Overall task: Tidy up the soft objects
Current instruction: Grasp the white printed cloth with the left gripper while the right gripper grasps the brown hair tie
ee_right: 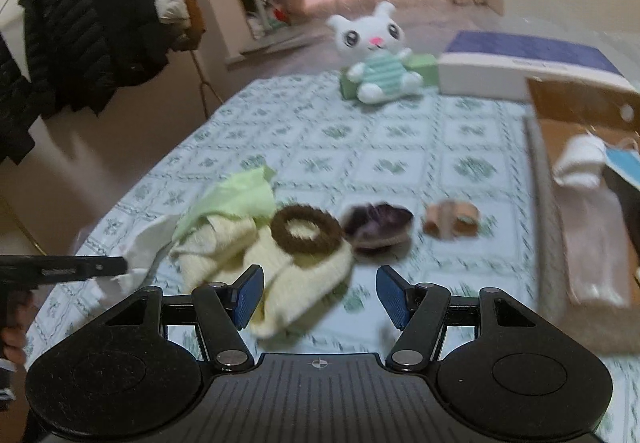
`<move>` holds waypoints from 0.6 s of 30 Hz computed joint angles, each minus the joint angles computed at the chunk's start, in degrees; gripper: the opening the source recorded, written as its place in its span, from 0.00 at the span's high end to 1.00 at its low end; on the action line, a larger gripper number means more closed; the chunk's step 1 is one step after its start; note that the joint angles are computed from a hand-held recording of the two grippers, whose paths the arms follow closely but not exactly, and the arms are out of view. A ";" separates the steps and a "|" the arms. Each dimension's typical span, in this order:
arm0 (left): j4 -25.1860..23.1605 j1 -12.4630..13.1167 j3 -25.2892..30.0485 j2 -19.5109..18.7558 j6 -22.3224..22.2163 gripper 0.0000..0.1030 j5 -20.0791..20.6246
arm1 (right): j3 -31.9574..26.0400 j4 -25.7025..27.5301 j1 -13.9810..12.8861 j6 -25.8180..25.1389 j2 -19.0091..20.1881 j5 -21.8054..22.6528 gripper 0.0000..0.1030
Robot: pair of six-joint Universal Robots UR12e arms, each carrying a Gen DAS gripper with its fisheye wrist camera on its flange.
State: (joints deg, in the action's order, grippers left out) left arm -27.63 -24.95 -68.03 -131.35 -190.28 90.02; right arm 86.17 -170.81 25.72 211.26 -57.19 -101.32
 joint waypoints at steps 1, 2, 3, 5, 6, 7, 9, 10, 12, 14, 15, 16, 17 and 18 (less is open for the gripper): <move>-0.02 0.42 -0.14 0.07 -1.25 0.89 -0.03 | -0.45 -0.35 0.00 -0.79 0.45 -0.35 0.39; -0.24 0.72 -0.13 0.04 -2.06 0.89 0.23 | -0.90 -0.61 -0.02 -1.54 0.85 -0.57 0.39; -0.64 0.86 0.02 -0.07 -2.55 0.89 0.99 | -1.36 -1.17 -0.06 -2.53 1.32 -0.65 0.39; -0.86 1.16 -0.01 -0.21 -3.10 0.89 1.69 | -2.27 -1.82 -0.07 -4.32 2.17 -1.25 0.45; -1.00 1.29 0.00 -0.28 -3.41 0.89 1.68 | -2.65 -2.03 -0.11 -5.39 2.54 -1.14 0.49; -1.08 1.40 0.02 -0.36 -3.56 0.89 1.51 | -3.30 -2.26 -0.11 -6.69 3.11 -1.22 0.51; -1.16 1.51 0.13 -0.58 -3.38 0.88 1.60 | -4.24 -1.87 -0.08 -8.25 3.84 -1.51 0.53; -1.06 1.53 0.13 -0.66 -3.19 0.87 1.74 | -4.66 -1.90 -0.17 -8.86 4.20 -1.05 0.54; -1.02 1.48 0.21 -0.87 -3.09 0.83 2.32 | -5.58 -2.11 -0.17 -9.91 5.01 -0.59 0.57; -1.01 1.39 0.29 -1.03 -2.65 0.76 3.29 | -6.26 -1.52 -0.17 -11.18 5.56 0.01 0.61; -0.99 1.30 0.28 -1.08 -2.51 0.66 4.11 | -6.73 -0.83 -0.11 -11.92 5.85 0.05 0.65; -1.23 1.21 0.42 -1.18 -2.31 0.57 5.16 | -6.90 -0.33 -0.06 -12.36 5.94 0.08 0.68; -1.55 1.11 0.61 -1.30 -2.33 0.53 6.34 | -7.22 0.29 -0.06 -12.65 6.15 0.33 0.70; -1.50 1.10 0.63 -1.37 -2.28 0.48 6.94 | -6.98 0.43 -0.13 -12.58 6.06 0.66 0.71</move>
State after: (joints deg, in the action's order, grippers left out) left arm -29.13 -23.85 -67.40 -132.72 -192.56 96.96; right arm 79.19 -170.38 25.59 198.69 -51.13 -100.66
